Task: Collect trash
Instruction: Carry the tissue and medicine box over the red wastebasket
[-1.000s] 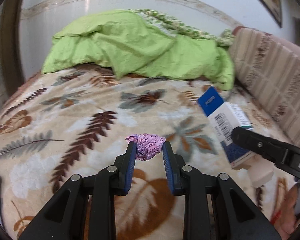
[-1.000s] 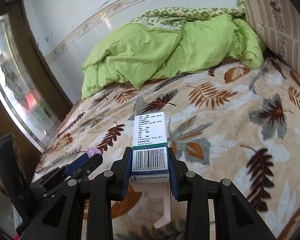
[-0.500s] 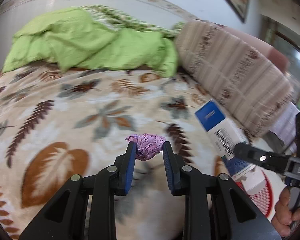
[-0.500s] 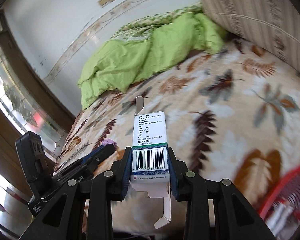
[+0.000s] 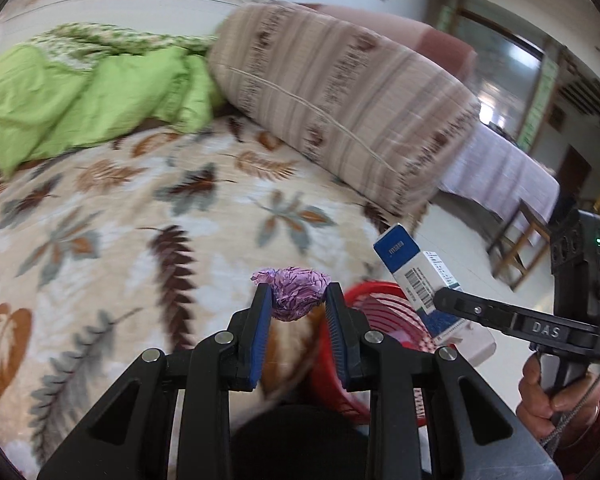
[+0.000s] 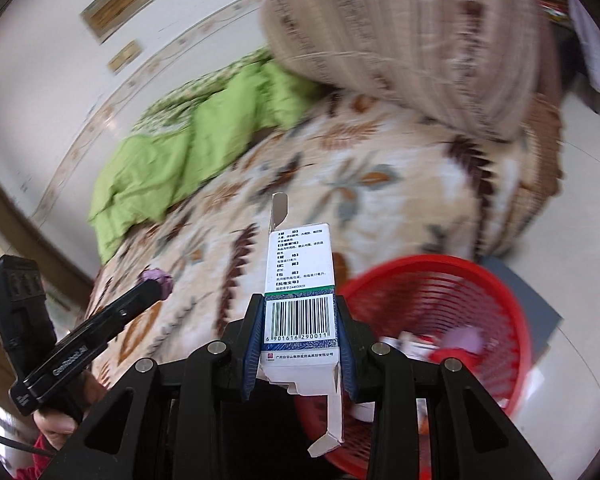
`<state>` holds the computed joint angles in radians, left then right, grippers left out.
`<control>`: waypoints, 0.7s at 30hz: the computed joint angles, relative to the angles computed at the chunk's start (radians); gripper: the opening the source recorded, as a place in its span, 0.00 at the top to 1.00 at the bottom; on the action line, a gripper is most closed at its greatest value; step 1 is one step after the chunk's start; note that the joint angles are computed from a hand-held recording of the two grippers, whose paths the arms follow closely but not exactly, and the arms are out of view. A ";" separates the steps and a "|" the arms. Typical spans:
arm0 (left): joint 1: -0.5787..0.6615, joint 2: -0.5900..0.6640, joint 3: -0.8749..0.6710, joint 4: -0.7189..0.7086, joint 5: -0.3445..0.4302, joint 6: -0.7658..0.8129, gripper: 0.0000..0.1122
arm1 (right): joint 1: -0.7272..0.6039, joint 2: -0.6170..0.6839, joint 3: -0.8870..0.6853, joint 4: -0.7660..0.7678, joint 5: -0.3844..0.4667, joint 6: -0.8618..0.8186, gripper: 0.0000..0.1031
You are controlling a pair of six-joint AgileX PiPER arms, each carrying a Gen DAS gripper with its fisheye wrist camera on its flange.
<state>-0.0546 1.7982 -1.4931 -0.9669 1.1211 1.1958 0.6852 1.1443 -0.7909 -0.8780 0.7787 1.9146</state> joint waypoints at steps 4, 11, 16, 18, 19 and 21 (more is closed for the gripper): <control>-0.066 -0.036 0.040 0.016 0.013 -0.003 0.77 | 0.042 -0.088 0.057 0.012 0.094 0.049 0.66; -0.164 -0.099 0.119 0.039 -0.038 0.020 0.77 | 0.079 -0.156 0.116 0.014 0.158 0.113 0.66; -0.222 -0.122 0.159 0.075 -0.108 0.022 0.77 | 0.108 -0.171 0.129 0.005 0.196 0.142 0.66; -0.255 -0.129 0.176 0.112 -0.168 0.014 0.77 | 0.116 -0.175 0.138 0.002 0.199 0.161 0.66; -0.269 -0.129 0.183 0.128 -0.190 0.009 0.77 | 0.121 -0.174 0.138 0.003 0.203 0.168 0.66; -0.287 -0.129 0.194 0.144 -0.217 0.005 0.77 | 0.128 -0.182 0.147 0.007 0.210 0.177 0.66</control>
